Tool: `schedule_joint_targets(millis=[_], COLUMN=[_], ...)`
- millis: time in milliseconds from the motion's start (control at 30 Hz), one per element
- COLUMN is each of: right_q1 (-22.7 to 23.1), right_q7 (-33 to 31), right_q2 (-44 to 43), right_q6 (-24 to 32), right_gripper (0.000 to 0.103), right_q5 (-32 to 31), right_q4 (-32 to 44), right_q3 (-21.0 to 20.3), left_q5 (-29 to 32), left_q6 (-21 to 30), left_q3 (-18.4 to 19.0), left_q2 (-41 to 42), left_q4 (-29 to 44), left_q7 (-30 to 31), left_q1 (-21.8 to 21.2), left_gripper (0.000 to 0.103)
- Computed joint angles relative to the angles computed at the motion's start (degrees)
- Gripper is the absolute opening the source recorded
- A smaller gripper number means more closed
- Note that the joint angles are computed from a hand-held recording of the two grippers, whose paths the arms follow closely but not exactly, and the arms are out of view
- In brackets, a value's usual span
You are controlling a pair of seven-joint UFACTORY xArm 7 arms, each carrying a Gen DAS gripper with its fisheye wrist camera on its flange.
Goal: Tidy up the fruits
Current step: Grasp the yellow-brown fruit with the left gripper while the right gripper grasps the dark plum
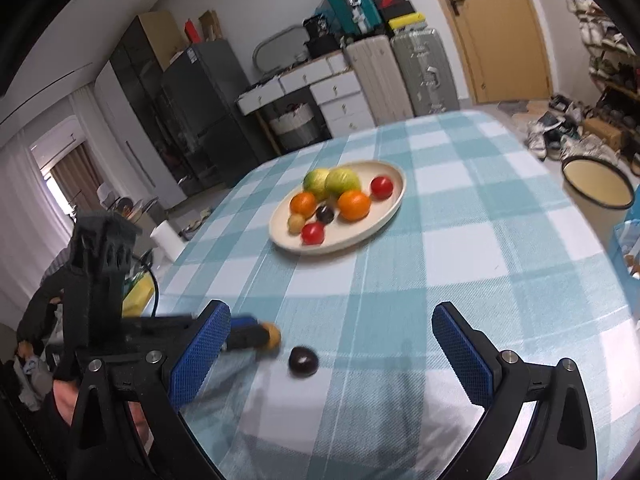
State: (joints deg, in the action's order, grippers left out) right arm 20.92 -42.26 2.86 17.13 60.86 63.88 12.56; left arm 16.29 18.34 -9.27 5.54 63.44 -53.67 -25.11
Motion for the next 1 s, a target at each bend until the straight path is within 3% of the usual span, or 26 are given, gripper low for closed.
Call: schedule_joint_targets(millis=[333,567,733,1000], right_q1=[1.3,1.04,1.44,1.49], right_q7=[5.76,4.4,10.27,15.14], right_q2=[1.57,3.49,5.74,7.19], right_q6=[0.48,0.66,2.17,0.13], right_gripper=[0.103,0.1,0.071,0.029], right_q5=[-7.4,-7.62,-15.26,-24.6], right_q4=[-1.59,-0.56,1.05,1.08], right_q3=[0.91,2.3,2.33,3.41], left_q5=[1.78,4.76,4.81,5.08], left_q6=[-1.46,0.51,0.85,1.26], left_q3=[-0.55,-1.9,-2.28,-2.36], left_q2=[-5.65,-7.71,-8.26,-7.84], left_q4=[-4.95,-6.29,-6.75,-6.47], left_q7=[-2.76,-5.87,-5.91,-5.92], left_q1=[2.4,4.28,4.87,5.09], left_gripper=[0.021,0.021,0.021,0.021])
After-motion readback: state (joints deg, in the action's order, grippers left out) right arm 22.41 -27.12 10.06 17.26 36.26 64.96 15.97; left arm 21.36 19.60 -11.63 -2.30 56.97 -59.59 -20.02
